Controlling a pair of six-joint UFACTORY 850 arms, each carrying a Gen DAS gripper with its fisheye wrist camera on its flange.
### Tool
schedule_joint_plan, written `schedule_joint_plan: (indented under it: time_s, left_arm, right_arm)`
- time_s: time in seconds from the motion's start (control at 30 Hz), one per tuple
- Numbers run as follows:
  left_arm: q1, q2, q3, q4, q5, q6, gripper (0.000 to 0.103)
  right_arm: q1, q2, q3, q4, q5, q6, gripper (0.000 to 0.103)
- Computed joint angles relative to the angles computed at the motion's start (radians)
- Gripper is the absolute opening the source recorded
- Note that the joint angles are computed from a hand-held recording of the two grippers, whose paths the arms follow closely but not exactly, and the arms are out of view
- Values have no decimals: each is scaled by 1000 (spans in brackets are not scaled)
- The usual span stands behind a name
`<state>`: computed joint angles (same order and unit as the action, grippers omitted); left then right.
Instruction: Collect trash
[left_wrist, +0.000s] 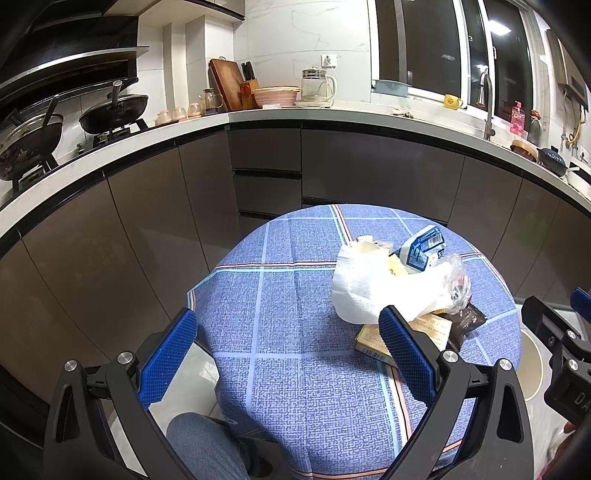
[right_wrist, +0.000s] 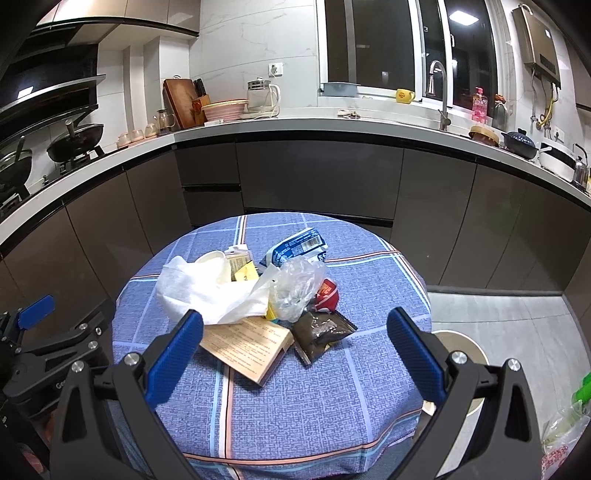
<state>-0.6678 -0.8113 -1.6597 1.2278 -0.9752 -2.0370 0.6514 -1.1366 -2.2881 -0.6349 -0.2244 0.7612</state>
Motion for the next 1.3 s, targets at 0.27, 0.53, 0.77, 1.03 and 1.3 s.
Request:
schedule_joint_plan:
  time_s: [0.27,0.53,0.77,1.03,1.3]
  left_arm:
    - [3,1,0,-5,2,2,95]
    - [4,-3,0,-3,3,1,95]
    - [5,-6,-4,-6,3,4,95]
    - [6,-5,-4,-6,4,3,95]
    - [5,-6,-5,-7,3,4,95]
  right_arm:
    - [-2,-8,-14,42,5,-42,100]
    - [-2,-11,-20,49,3,-50,100]
    - [-3,-21,-41,87,-5,-90,100]
    - [-4,-27,-53,98,-9,-102,100]
    - [-3,-24,-48,90,-7,-95,100]
